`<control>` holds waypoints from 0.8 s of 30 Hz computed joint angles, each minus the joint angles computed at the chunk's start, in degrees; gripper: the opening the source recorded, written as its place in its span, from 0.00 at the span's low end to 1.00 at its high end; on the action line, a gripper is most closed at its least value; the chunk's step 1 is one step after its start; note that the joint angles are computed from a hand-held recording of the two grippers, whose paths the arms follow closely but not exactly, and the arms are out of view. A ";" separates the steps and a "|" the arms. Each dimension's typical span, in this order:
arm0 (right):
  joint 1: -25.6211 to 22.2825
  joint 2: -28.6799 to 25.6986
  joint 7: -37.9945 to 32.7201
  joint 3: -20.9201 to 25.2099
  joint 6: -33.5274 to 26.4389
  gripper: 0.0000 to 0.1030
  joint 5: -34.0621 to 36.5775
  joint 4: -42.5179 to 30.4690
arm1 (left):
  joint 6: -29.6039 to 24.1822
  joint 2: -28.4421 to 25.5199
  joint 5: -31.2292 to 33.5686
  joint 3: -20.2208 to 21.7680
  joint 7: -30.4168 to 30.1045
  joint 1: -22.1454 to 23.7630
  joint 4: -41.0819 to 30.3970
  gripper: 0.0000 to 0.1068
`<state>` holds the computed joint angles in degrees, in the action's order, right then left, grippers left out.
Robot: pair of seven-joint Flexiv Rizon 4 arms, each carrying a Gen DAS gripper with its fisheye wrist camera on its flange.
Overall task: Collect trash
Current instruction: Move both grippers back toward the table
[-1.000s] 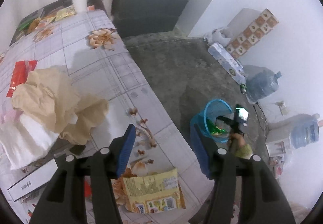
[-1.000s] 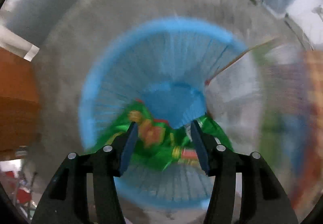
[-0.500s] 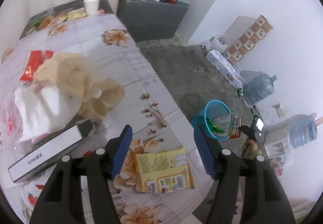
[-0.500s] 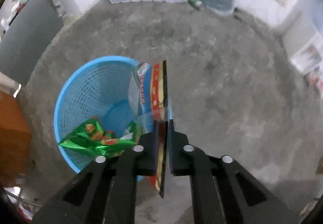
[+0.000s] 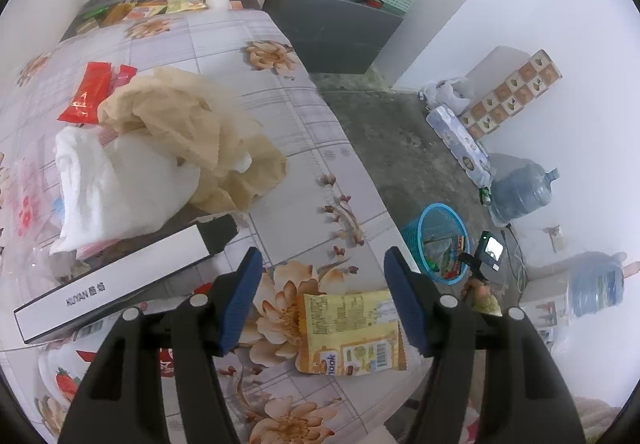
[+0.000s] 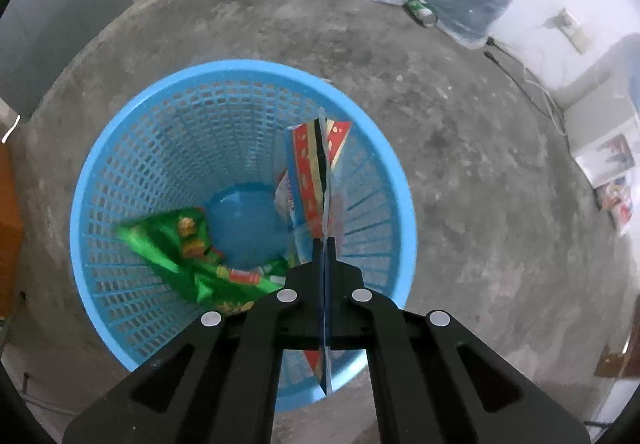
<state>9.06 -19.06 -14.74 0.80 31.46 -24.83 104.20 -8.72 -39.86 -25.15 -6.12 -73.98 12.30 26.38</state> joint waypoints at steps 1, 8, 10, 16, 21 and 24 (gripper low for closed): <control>0.10 0.01 -0.06 0.00 -0.29 0.00 -0.15 -0.23 | 0.19 0.10 -0.03 0.02 0.06 0.14 0.25 0.57; -0.29 5.06 3.66 0.57 0.99 0.32 -0.75 2.80 | 5.82 5.72 -2.33 0.30 1.61 2.25 10.37 0.60; -0.01 7.12 4.70 0.96 0.31 0.43 -2.42 3.63 | 8.17 8.06 -3.65 0.61 2.62 3.01 14.41 0.61; 0.85 17.69 11.28 4.51 -0.28 0.56 -8.98 7.19 | 18.65 17.17 -10.34 2.45 8.64 5.40 30.19 0.64; 3.90 22.48 11.68 9.26 -2.45 0.76 -12.92 4.49 | 32.10 25.20 -12.65 6.38 15.42 4.75 43.75 0.66; 7.16 21.24 7.69 11.19 -3.53 0.82 -13.69 -0.41 | 34.87 28.21 -12.99 8.47 17.31 4.84 48.72 0.66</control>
